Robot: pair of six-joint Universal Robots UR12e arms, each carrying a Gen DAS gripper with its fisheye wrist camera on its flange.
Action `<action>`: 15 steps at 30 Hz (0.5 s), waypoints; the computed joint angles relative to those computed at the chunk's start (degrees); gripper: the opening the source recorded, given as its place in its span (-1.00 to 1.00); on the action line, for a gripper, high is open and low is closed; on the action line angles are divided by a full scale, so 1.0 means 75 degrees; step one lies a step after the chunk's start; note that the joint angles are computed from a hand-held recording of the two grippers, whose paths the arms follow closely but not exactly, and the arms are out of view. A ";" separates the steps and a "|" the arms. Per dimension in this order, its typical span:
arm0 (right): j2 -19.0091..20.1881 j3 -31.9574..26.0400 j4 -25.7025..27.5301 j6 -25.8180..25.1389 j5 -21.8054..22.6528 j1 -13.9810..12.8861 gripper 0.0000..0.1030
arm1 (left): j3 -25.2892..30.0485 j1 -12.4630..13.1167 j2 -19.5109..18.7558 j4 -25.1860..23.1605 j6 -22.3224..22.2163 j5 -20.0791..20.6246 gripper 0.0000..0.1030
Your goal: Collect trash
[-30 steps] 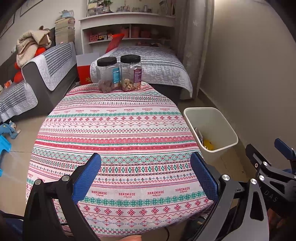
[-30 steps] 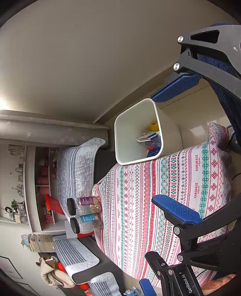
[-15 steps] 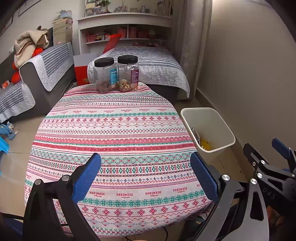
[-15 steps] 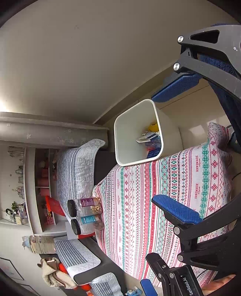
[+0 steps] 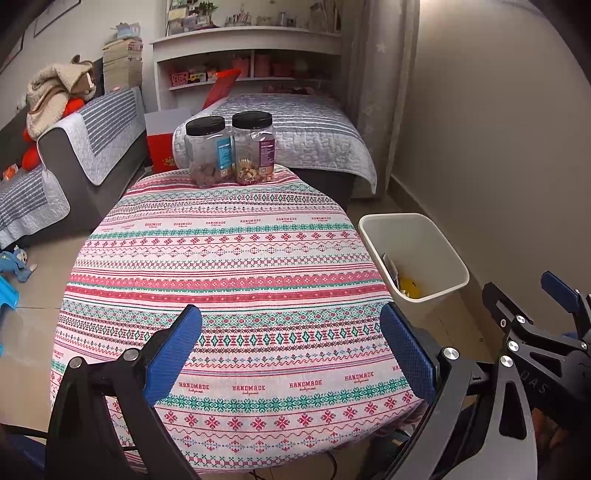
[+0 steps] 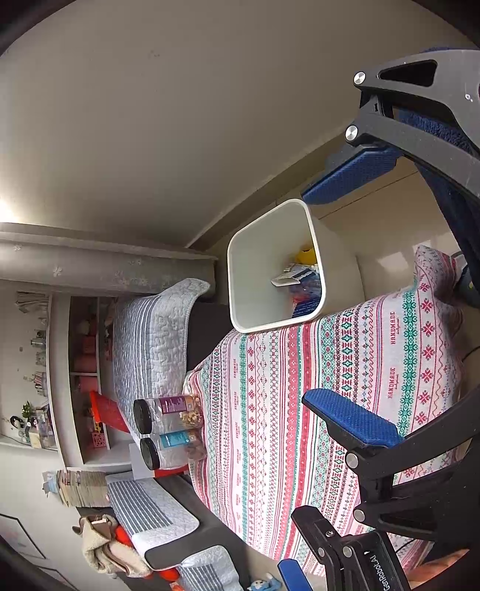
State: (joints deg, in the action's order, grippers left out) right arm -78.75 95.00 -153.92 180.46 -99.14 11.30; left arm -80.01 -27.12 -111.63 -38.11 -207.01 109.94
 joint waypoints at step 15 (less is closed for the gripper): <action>0.0010 -0.0005 0.0004 -0.0029 0.0003 -0.0017 0.86 | 0.0049 -0.0025 -0.0020 -0.0049 0.0025 0.0025 0.82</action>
State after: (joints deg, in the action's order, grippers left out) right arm -78.68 94.96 -153.89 180.24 -99.12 11.17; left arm -79.64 -27.31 -111.78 -38.48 -206.82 110.13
